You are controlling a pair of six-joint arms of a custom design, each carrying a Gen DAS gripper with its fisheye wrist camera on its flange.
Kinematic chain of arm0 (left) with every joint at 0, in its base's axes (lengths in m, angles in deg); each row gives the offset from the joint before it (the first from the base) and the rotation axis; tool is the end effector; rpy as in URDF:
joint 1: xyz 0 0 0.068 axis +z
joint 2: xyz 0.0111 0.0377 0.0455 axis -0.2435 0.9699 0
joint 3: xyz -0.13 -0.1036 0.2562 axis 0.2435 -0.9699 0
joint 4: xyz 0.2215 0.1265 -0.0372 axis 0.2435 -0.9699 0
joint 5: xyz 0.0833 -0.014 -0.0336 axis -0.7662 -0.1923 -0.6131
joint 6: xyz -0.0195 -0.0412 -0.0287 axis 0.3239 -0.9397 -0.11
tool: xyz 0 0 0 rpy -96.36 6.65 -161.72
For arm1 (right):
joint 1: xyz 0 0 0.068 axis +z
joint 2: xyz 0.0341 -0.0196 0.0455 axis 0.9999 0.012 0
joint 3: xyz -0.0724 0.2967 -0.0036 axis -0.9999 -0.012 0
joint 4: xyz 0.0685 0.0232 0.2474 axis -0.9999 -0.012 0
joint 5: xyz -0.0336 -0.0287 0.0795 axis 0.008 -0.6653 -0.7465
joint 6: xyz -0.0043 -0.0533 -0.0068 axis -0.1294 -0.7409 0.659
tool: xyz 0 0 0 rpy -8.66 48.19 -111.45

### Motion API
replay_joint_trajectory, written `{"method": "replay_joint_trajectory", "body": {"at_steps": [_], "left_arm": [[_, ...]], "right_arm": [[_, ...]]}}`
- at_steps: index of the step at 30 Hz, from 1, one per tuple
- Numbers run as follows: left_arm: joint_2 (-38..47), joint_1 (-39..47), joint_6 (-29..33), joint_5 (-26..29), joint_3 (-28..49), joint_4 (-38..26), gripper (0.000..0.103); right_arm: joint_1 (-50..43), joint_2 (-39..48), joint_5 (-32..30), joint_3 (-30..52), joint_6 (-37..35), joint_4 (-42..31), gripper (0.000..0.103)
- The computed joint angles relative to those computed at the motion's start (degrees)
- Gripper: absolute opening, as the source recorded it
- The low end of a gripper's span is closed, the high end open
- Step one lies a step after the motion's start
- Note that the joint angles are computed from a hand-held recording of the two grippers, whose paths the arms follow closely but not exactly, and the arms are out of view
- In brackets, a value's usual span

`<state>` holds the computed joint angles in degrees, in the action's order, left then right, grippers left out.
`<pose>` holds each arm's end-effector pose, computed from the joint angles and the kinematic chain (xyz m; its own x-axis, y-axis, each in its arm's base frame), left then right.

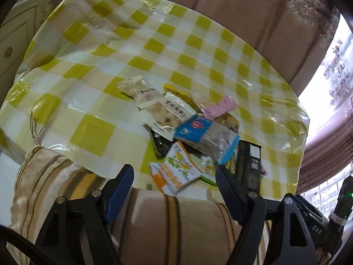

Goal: Organize snacks
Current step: 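Return to the pile and grasp the black bar with the right tool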

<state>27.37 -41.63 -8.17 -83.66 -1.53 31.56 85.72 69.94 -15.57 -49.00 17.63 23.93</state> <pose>0.2412 -0.1247 0.1760 -0.8037 -0.2990 -0.5145 -0.0862 0.9140 -0.3964 0.2071 -0.0084 0.2040 -0.7999 0.1011 -0.5915 0.0240 0.9903 0.1369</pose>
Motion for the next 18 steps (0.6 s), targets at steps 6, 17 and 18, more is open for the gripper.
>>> {"method": "replay_joint_trajectory", "body": {"at_steps": [6, 17, 18], "left_arm": [[1.22, 2.72, 1.05, 2.25, -0.04, 1.53, 0.075], [4.59, 5.9, 2.65, 5.45, 1.07, 4.02, 0.075], [4.84, 6.13, 2.89, 5.61, 1.29, 4.1, 0.075]], "right_arm": [[4.42, 9.29, -0.04, 4.13, 2.83, 5.0, 0.084], [3.98, 22.44, -6.09, 10.42, 3.69, 7.29, 0.068], [4.24, 23.25, -6.13, 10.9, 3.66, 7.31, 0.067]]}}
